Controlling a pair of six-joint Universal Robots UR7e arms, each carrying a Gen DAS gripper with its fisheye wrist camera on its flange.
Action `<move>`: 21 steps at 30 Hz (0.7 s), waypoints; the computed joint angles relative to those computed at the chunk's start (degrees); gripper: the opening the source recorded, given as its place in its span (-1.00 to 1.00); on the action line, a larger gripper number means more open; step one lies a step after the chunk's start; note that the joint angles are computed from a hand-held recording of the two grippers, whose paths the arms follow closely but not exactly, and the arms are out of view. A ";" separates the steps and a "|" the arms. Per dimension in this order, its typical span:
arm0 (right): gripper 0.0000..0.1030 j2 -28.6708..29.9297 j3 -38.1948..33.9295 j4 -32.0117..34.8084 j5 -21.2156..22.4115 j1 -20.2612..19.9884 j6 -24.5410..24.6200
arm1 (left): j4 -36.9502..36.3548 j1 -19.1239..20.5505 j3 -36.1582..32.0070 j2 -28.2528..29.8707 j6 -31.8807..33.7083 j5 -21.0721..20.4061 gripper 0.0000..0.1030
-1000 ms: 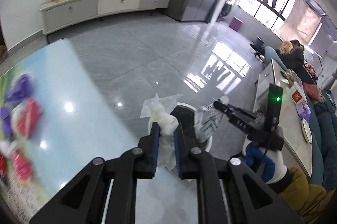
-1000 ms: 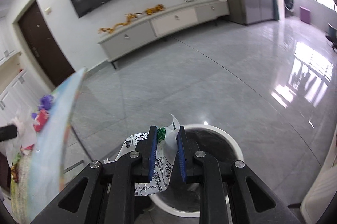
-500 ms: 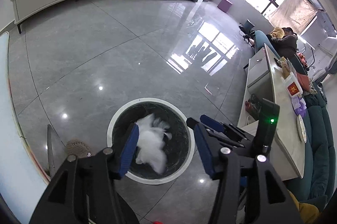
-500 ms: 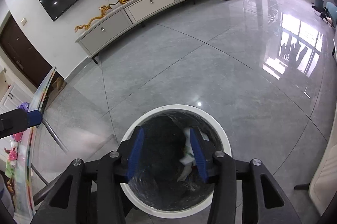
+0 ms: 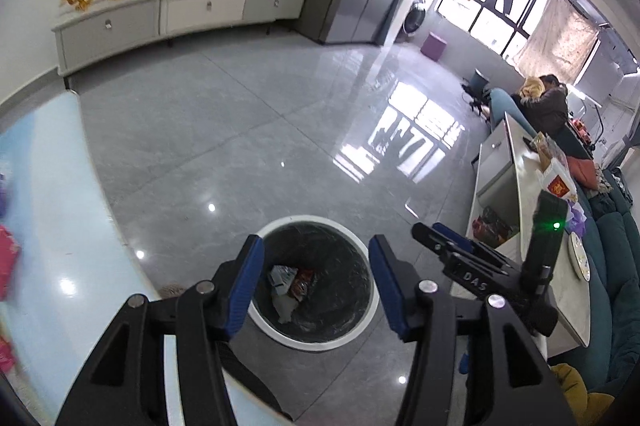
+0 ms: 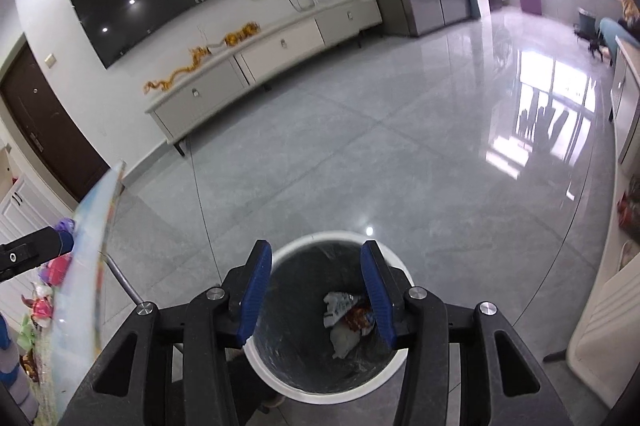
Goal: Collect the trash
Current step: 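Carry both bags to the bin and release them inside, then grasp the green cloth with the left tool while the right tool grasps the pink wrapper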
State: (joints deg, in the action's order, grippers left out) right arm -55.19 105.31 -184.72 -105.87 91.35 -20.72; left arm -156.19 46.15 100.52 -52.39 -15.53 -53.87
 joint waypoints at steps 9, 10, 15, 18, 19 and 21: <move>-0.14 -3.91 3.79 -3.41 0.94 6.64 -3.85 | -2.65 -5.61 10.26 -10.64 -1.41 8.63 0.02; -0.14 -4.10 3.92 -3.24 1.12 7.53 -4.21 | -2.62 -6.37 12.07 -12.60 -1.99 10.11 0.01; -0.14 -4.32 3.64 -1.25 2.20 11.78 -6.66 | -1.79 -8.35 18.14 -19.93 -5.09 14.72 0.01; -0.14 -3.57 2.66 0.59 2.96 14.52 -7.55 | -0.07 -9.35 22.68 -26.04 -8.34 18.01 0.01; -0.14 -3.15 2.37 1.07 3.25 15.30 -7.56 | 0.70 -9.61 23.77 -27.53 -9.39 18.76 0.01; -0.14 -2.39 1.63 2.23 3.56 16.62 -7.64 | 3.01 -9.87 26.28 -31.70 -11.77 20.74 0.01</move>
